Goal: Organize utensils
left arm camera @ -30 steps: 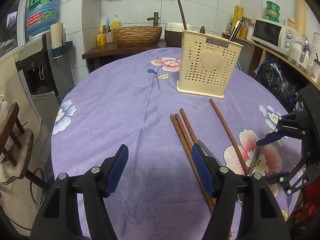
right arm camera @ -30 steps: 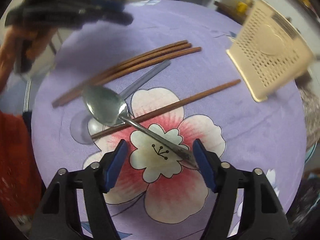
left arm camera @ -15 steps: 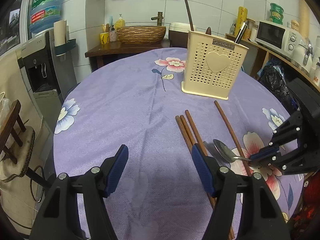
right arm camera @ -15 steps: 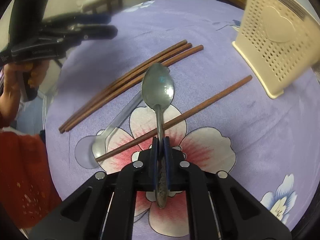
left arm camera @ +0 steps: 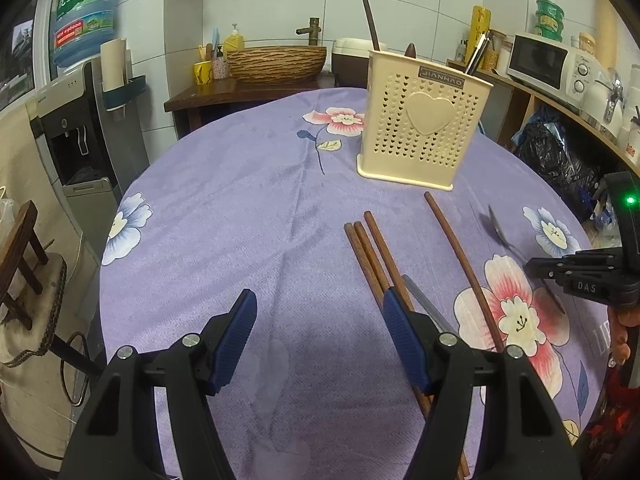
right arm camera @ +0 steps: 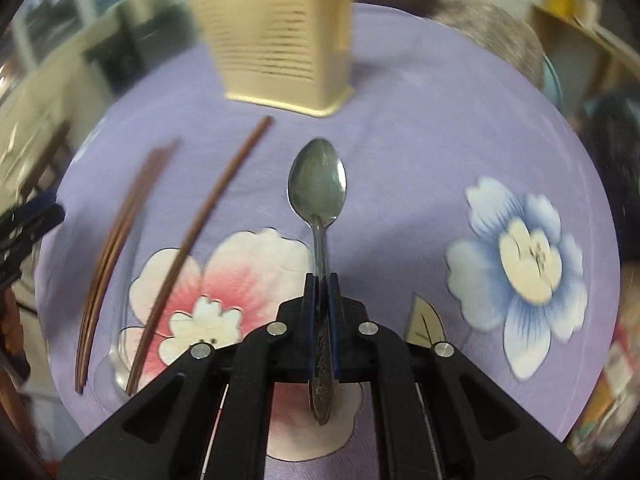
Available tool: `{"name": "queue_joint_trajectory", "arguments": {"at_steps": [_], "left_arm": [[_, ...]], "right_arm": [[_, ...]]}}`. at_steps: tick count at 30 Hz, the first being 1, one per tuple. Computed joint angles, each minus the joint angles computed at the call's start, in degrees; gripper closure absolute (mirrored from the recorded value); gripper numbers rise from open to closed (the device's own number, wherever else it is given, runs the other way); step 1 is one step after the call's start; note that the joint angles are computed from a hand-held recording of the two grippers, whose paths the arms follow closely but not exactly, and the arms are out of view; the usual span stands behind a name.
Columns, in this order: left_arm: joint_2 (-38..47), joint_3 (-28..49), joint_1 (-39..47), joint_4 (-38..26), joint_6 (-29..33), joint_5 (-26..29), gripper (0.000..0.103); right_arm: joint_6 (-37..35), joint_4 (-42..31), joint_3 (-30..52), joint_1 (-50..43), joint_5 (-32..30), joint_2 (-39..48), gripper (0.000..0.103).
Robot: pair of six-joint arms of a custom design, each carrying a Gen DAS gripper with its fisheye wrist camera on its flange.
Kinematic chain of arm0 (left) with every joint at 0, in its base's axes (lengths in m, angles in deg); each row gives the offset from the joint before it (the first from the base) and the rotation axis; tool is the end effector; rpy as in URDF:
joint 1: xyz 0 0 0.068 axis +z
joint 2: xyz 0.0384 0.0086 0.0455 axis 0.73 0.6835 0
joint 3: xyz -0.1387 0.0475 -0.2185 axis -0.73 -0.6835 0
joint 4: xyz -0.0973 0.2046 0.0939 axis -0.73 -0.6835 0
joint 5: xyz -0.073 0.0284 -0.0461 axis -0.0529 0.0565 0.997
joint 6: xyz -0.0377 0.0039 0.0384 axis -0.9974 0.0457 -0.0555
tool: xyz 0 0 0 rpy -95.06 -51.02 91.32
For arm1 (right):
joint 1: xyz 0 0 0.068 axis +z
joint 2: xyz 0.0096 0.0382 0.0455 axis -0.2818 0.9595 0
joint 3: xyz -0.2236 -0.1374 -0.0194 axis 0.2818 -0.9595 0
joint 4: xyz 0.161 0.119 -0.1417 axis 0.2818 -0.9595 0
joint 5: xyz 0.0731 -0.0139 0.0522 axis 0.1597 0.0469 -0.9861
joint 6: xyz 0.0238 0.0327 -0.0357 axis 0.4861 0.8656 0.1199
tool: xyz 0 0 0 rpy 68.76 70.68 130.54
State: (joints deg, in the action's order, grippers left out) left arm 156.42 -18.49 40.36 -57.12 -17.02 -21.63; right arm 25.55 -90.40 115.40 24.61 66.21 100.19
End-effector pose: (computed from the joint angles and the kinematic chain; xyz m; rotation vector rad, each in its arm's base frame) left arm 0.3429 -0.0529 0.2122 0.6896 2.2470 -0.3677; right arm 0.2417 0.1920 0.1814 0.3186 2.5538 0.0432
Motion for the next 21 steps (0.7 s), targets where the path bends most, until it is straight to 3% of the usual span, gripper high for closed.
{"name": "queue_joint_trajectory", "arguments": {"at_steps": [2, 5, 7, 9, 18, 21], "left_arm": [[0.1, -0.3, -0.7, -0.2, 0.4, -0.5, 0.038], [0.2, -1.1, -2.2, -0.3, 1.1, -2.2, 0.038], [0.3, -1.5, -3.1, -0.4, 1.6, -3.5, 0.038], [0.7, -1.6, -4.2, -0.9, 2.1, -5.4, 0.038], [0.2, -3.8, -7.5, 0.8, 3.5, -11.8, 0.038], [0.8, -2.5, -5.5, -0.7, 4.1, -10.5, 0.038]], "right_arm": [[2.1, -0.7, -0.8, 0.9, 1.3, -0.7, 0.096], [4.4, -3.6, 4.6, 2.7, 4.0, 4.6, 0.091], [5.0, -3.9, 4.8, 3.9, 4.9, 4.9, 0.068], [6.6, -2.8, 4.8, 4.3, 5.2, 4.9, 0.056], [12.3, -4.9, 5.4, 6.8, 10.5, 3.9, 0.055], [13.2, -6.4, 6.3, 8.1, 11.9, 4.0, 0.051]]}}
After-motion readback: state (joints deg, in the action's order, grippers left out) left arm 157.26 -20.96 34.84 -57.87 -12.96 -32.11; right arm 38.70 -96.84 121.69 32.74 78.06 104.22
